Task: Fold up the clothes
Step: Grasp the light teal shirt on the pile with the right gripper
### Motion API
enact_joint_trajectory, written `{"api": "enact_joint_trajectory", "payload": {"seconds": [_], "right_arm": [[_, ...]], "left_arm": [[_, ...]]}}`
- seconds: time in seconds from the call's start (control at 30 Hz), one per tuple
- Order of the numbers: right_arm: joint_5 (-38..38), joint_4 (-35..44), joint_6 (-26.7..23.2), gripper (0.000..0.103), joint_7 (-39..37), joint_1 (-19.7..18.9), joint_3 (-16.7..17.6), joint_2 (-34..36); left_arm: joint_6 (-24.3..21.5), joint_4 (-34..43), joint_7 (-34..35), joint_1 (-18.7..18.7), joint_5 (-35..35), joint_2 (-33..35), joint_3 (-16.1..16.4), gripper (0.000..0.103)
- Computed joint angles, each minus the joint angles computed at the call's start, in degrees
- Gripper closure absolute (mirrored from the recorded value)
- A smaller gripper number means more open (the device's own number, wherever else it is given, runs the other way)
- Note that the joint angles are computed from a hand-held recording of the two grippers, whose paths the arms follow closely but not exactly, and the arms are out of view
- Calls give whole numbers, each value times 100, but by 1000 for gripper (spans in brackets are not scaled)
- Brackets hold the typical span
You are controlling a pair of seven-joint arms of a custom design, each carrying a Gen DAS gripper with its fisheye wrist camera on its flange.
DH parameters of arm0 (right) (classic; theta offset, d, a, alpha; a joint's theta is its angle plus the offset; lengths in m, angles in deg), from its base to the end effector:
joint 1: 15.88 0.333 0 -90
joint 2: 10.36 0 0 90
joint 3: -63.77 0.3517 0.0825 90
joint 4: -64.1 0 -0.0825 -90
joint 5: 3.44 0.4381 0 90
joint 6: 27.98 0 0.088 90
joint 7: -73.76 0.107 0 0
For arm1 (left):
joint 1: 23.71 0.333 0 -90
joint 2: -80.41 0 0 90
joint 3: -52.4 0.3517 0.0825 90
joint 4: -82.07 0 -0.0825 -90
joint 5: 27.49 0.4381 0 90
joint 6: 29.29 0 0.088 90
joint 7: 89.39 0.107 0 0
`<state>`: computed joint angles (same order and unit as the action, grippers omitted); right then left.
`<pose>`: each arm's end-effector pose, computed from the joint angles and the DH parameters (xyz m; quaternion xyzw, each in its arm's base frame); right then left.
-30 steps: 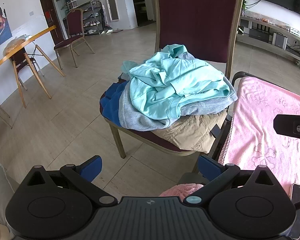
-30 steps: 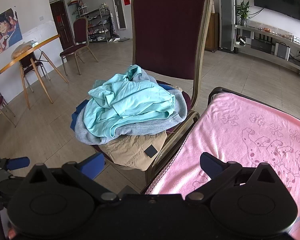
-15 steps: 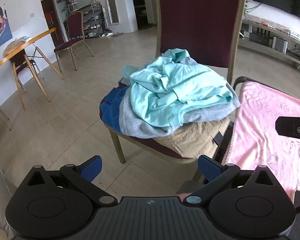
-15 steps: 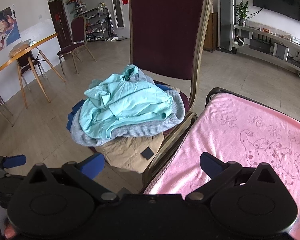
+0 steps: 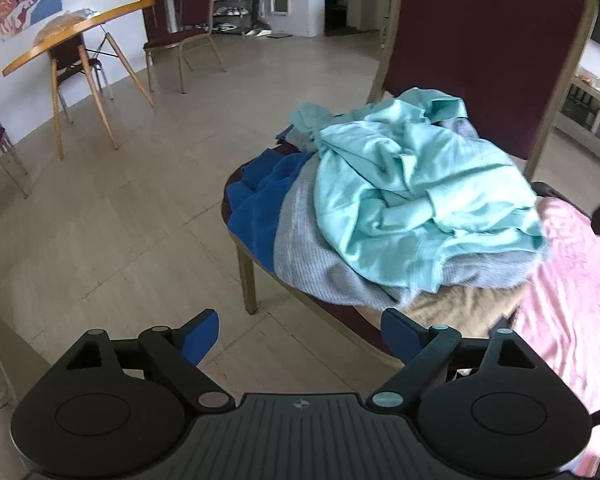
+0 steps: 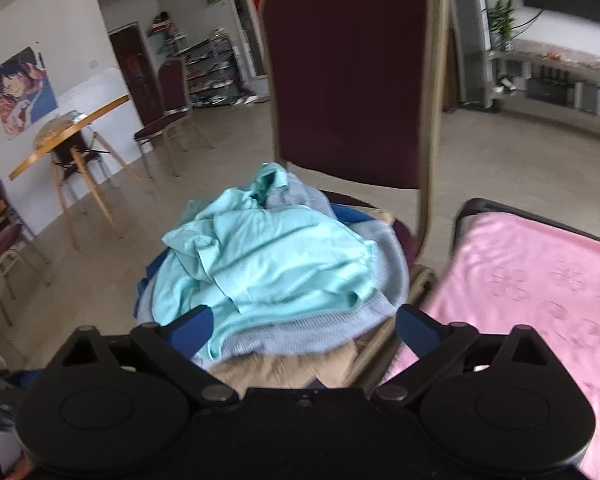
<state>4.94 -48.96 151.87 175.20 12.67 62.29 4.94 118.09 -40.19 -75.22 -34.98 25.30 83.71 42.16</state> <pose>0.6330 0.3107 0.4449 -0.6772 0.5939 -0.1621 0.4030 0.5767 -0.2402 0.4205 -0.7403 0.5757 -0.1905 0.2903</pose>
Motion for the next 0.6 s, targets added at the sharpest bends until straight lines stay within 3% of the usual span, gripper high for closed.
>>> {"api": "enact_joint_trajectory", "payload": {"seconds": [0.1,0.23,0.37,0.53,0.57,0.6], "right_arm": [[473,669,-222,16,-706,-796,885,525],[891,1628,-653,26,-1034,-1003,1102,1233],[992,2553,-1153,26,-1011,-879,900,1853],[402,3339,-1609,26,-594,-288,189,2429],[240,3455,-1668,29,-462,-161,40,2524],[84,3546,-1708,58,-328,-47,-92,2600]], "left_arm": [[-86,199,-264,-25,280,214,47,14],[-145,503,-311,-28,150,518,136,15],[71,686,-169,-18,59,749,243,24],[94,794,-179,-93,109,895,355,23],[54,793,-159,-106,101,898,361,23],[22,766,-149,-118,107,874,366,23]]}}
